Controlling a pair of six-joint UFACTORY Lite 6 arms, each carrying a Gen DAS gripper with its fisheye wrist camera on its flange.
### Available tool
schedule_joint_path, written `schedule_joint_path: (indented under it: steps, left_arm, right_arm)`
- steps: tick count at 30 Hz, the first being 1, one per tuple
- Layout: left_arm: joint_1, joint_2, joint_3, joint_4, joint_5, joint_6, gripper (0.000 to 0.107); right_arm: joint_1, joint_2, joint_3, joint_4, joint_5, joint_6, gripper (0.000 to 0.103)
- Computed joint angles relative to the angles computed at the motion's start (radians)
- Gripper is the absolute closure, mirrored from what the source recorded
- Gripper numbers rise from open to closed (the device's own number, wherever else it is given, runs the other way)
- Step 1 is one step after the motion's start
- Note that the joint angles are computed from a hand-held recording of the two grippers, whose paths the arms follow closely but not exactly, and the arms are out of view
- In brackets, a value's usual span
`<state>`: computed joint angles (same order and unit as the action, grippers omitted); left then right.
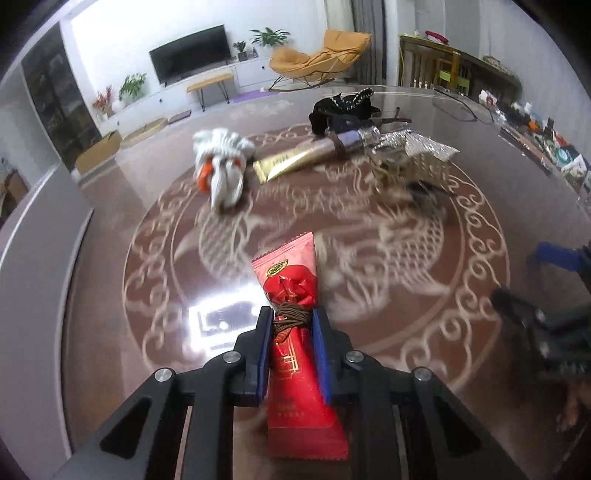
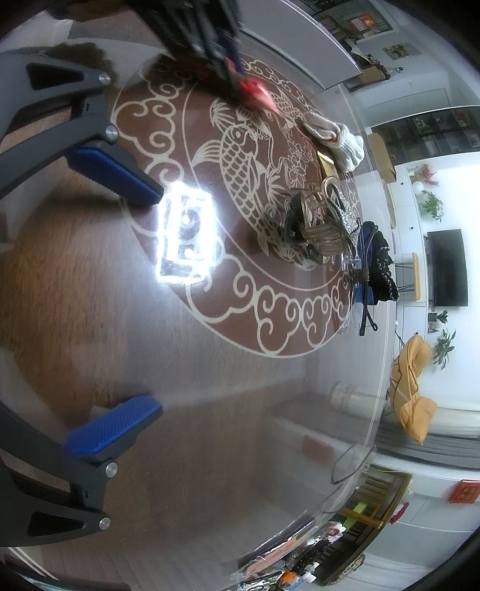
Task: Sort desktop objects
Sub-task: 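Close the left tool on the red candy packet and lift it, then grasp the rhinestone bow clip with the right tool while the left tool holds the red packet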
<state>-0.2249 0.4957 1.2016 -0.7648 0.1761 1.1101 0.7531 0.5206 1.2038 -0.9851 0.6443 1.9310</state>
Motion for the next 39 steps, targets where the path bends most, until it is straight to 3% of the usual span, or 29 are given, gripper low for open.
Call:
schedule_joint_path:
  steps: [6, 10, 13, 19, 21, 23, 25, 27, 32, 39]
  left_arm:
    - [0.086, -0.105, -0.149, -0.297, 0.05, 0.256, 0.087]
    - [0.161, -0.143, -0.202, -0.41, 0.105, 0.352, 0.087]
    - [0.202, -0.143, -0.206, -0.441, 0.135, 0.376, 0.087]
    - [0.233, -0.117, -0.163, -0.363, 0.144, 0.265, 0.087]
    - [0.229, -0.12, -0.165, -0.349, 0.132, 0.252, 0.087]
    - [0.229, -0.124, -0.169, -0.36, 0.126, 0.261, 0.087]
    - [0.223, -0.125, -0.168, -0.355, 0.12, 0.251, 0.087]
    - [0.223, -0.124, -0.169, -0.366, 0.117, 0.262, 0.087]
    - [0.236, -0.147, -0.197, -0.412, 0.119, 0.323, 0.087]
    - [0.29, -0.233, -0.248, -0.398, 0.173, 0.337, 0.087]
  right_arm:
    - [0.0, -0.009, -0.012, -0.015, -0.009, 0.016, 0.0]
    - [-0.042, -0.075, -0.08, -0.154, -0.151, 0.093, 0.0]
    - [-0.092, -0.005, 0.086, -0.053, -0.149, -0.154, 0.0]
    - [-0.241, 0.378, 0.711, 0.37, -0.037, -0.759, 0.0]
    - [-0.259, 0.514, 0.92, 0.456, 0.04, -0.891, 0.011]
    - [-0.268, 0.632, 1.118, 0.541, 0.13, -1.002, 0.043]
    - [-0.27, 0.667, 1.184, 0.571, 0.168, -1.037, 0.049]
    - [-0.264, 0.602, 1.088, 0.541, 0.14, -1.002, 0.055]
    - [-0.233, 0.34, 0.729, 0.442, 0.014, -0.877, 0.055]
    - [-0.163, 0.132, 0.516, 0.488, -0.045, -0.855, 0.055]
